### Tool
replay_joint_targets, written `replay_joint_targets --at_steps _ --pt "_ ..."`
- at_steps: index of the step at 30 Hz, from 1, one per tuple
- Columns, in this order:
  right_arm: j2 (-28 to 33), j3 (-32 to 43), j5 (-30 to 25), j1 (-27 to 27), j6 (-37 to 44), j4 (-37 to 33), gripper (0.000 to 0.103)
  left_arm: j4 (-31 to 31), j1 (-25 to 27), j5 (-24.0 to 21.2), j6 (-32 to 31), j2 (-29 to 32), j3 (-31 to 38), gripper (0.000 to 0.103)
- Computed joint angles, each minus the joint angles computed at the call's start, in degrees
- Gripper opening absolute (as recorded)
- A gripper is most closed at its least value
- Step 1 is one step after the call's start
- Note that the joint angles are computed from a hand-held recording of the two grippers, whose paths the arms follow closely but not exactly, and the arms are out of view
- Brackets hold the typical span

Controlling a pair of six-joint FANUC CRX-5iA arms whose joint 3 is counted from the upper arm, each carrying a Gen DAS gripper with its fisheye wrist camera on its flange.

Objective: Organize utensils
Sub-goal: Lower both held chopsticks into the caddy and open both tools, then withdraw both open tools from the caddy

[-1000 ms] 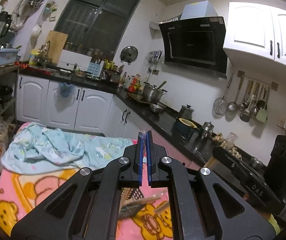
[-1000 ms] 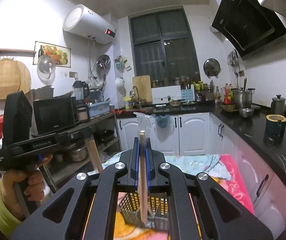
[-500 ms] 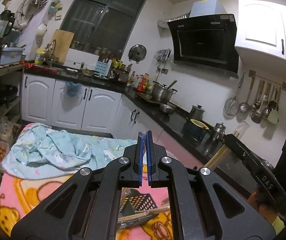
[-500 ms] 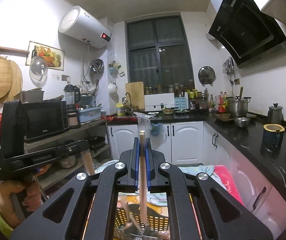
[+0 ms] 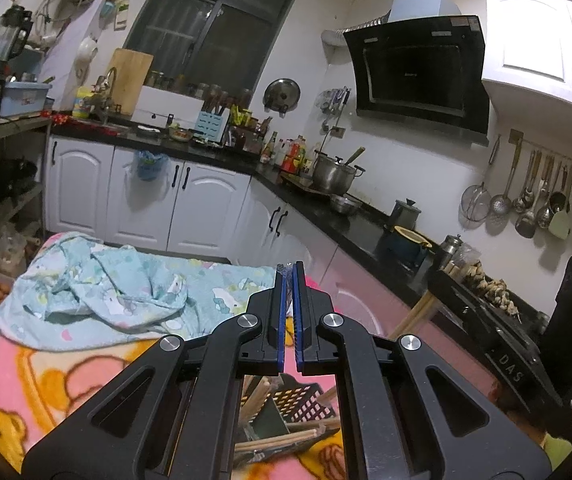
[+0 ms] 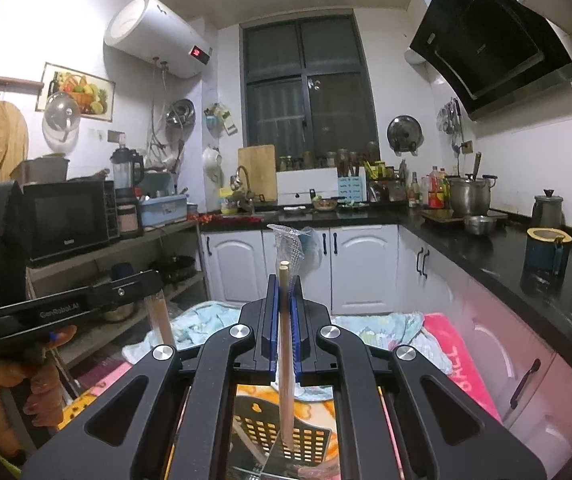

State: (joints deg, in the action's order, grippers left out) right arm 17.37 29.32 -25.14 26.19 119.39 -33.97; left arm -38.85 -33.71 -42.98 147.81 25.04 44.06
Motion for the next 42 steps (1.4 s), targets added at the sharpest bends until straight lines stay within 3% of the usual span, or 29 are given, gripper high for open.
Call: replay_joint_targets --at_steps 8,9,10,12,14,16,18,20,22,25,42 --pt "2.78 0.68 0.26 1.33 -5.77 5.28 0.006 1.89 1.22 1.35 0.83 0.63 -1.83 0.001" --pt "3.16 0.90 -0.17 1.51 -7.01 6.36 0.010 2.65 1.49 1.47 0.42 0.72 -2.15 0.001" --pt "3.68 1.11 -0.94 1.92 -9.57 8.76 0.026 2.45 1.45 1.10 0.83 0.78 -2.19 0.001" --pt "3.82 0.74 -1.31 2.29 -12.93 11.39 0.055 2.05 1.37 0.41 1.91 0.60 -2.72 0.010" --pt "3.38 0.52 -1.74 1.48 -11.75 8.30 0.055 0.64 0.88 -0.72 3.35 0.12 -3.36 0.030" --pt "2.99 -0.28 -1.60 1.57 -13.22 9.64 0.056 -0.56 0.45 -1.65 4.19 -0.28 -3.81 0.033" --pt "2.61 -0.54 -2.24 1.19 -12.86 8.88 0.056 -1.32 0.11 -2.19 5.16 -0.88 -4.48 0.043" --pt "1.79 -1.51 -2.32 1.05 -13.03 8.97 0.057 -2.74 -0.53 -3.18 6.69 -1.80 -5.39 0.062" --pt "0.78 -2.78 -1.90 0.91 -12.31 8.85 0.060 -4.42 -1.28 -4.19 7.70 -2.54 -6.09 0.070" --pt "-0.98 -4.69 -1.58 0.43 -10.76 7.73 0.063 -5.81 -2.09 -4.55 9.85 -4.19 -8.22 0.092" --pt "-9.15 -12.68 -4.39 -3.92 -4.74 0.81 0.073 -10.26 -7.18 -6.90 17.98 -9.99 -16.62 0.092"
